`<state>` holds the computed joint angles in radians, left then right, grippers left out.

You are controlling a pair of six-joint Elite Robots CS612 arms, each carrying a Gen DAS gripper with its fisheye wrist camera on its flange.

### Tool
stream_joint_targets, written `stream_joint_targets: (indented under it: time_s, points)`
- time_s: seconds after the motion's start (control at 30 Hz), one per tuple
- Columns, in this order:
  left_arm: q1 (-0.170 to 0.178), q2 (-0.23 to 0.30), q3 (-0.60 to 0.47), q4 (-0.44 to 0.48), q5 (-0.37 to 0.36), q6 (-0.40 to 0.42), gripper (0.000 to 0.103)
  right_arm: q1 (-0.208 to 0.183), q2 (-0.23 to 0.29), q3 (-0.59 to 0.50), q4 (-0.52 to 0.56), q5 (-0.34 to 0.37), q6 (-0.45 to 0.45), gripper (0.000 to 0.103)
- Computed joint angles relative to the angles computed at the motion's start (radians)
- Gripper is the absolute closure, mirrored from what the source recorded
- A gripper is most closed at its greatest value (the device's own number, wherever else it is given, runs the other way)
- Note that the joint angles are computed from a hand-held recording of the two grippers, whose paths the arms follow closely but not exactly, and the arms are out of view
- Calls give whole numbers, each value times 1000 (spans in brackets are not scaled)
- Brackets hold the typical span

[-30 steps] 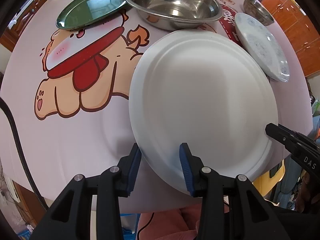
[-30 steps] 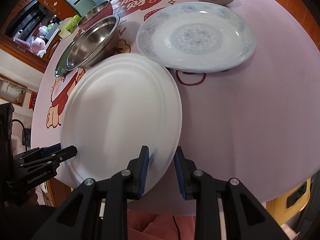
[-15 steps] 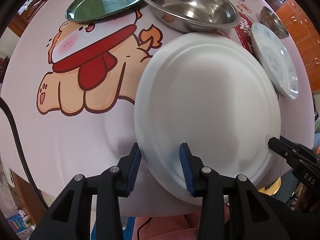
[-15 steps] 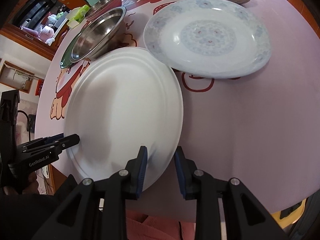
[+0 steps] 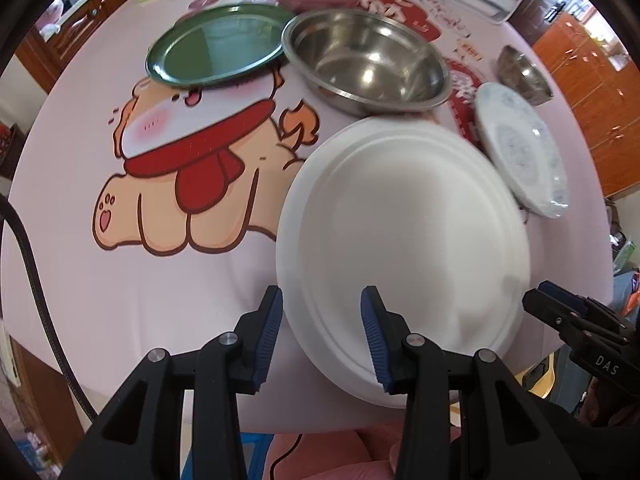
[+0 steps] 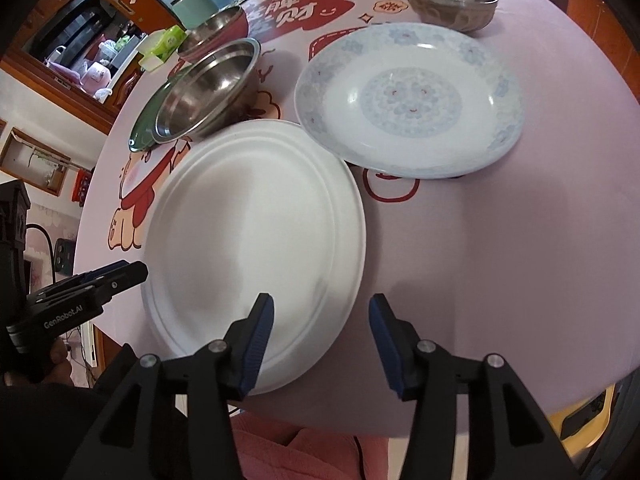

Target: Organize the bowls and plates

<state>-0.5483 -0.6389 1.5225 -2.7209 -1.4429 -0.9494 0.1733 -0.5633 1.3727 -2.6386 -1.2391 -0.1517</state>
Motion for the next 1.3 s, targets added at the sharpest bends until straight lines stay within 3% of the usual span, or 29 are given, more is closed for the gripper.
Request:
stream_joint_targets:
  time_s: [0.37, 0.47, 0.67, 0.93, 1.3]
  points:
    - [-51, -72, 121, -118, 72, 54, 63, 13, -59, 167, -303, -37, 158, 53]
    - [-55, -94, 153, -126, 55, 81, 63, 23, -75, 215, -397, -60, 183, 53]
    - [-70, -127, 218, -229, 62, 130, 63, 43, -95, 294, -574, -104, 216, 53]
    - [-85, -150, 249, -302, 65, 182, 62, 55, -109, 324, -671, -134, 222, 53]
    - [-95, -135, 193, -286, 93, 200, 54, 26, -95, 294, -698, -112, 221, 46]
